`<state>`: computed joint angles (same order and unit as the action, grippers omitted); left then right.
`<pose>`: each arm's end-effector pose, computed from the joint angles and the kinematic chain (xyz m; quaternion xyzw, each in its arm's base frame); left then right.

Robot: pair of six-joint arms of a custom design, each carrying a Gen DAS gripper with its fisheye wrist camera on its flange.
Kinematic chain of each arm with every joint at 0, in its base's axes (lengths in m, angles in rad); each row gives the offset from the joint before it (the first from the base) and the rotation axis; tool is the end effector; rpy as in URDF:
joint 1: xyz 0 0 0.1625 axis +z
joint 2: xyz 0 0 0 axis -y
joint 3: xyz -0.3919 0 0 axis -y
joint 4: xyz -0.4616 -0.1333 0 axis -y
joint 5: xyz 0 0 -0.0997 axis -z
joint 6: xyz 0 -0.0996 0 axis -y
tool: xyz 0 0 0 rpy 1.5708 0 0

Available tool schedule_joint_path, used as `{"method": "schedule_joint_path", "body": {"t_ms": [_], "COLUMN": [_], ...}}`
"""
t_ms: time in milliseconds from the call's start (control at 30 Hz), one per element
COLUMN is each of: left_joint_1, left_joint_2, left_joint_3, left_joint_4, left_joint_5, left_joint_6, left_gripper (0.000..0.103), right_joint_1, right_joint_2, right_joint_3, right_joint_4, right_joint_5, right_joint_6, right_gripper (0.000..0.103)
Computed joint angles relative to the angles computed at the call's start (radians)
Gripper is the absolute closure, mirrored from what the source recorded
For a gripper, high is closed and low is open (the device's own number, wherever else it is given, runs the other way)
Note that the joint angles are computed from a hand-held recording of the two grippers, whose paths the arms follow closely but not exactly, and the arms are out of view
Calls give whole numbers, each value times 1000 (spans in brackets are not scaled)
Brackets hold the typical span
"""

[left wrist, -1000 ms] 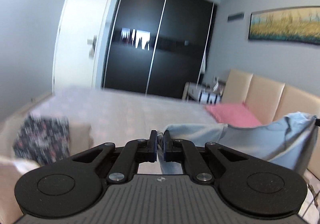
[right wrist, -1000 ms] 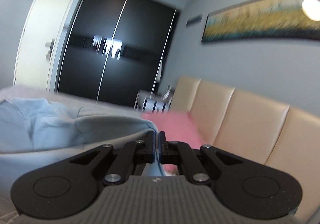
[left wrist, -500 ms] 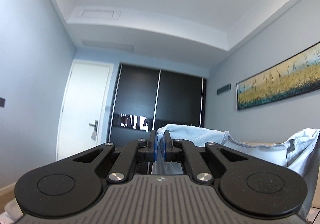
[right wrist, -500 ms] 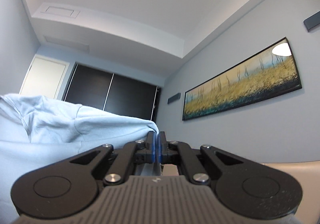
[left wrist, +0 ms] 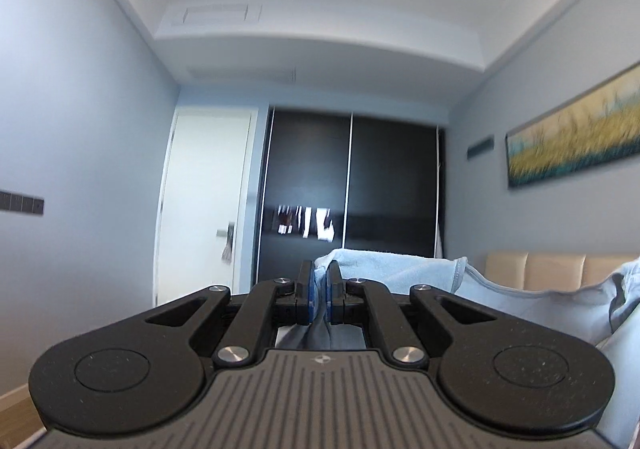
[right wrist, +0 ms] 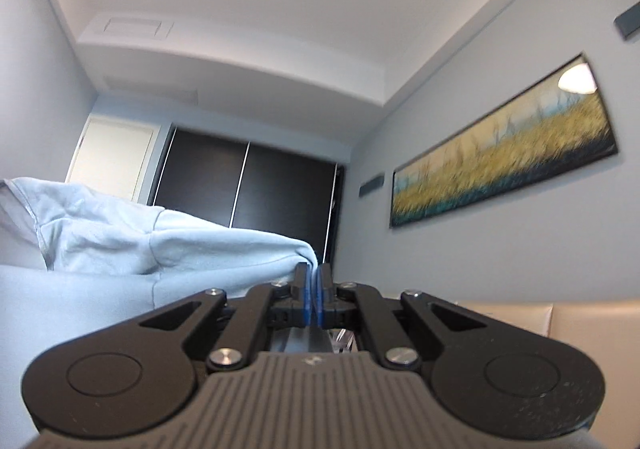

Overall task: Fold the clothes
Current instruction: 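Lift the grey shirt high with both grippers and shake it out, then lower the grey shirt onto the bed and open both grippers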

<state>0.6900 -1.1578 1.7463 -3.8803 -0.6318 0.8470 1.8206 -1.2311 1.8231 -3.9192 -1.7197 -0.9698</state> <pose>-0.3148 -0.5368 0.3726 0.2194 0.6385 -0.6810 0.2835 0.2612 -0.5444 0.3906 0.3178 -0.5548 0.7015 0.3148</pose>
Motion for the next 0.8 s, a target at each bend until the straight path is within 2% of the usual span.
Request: {"method": "schedule_joint_path", "body": {"t_ms": [67,200,367,433,533,700,800], "left_joint_1": [54,185,327,378,437,505,536], "left_joint_2": [20,106,272,306,381,509,571], "left_joint_3": [-18,-101,-293,-324,-407,-580,-672], "left_joint_4": [111,335,591,675,783,935,1045], "left_joint_5": [22,17,7,-7,-14,-2,5], "left_joint_6": [-89,-248,-361,-404,-444,-472,-501], "left_gripper": [100,100,100,99,99,99,99], "right_joint_1": [-21,-64,-114,-132,-158,-194,-212], "right_joint_2": [47,165,347,423,530,724,825], "right_joint_3": [-38,-135,-320,-405,-536,-782,-936], "right_joint_4": [62,167,327,399,497,608,724], "right_joint_5": [-44,-145,-284,-332,-363,-405,-439], "right_joint_6": [13,16,15,15,-3,-72,-93], "right_gripper": [99,99,99,99,99,99,99]}}
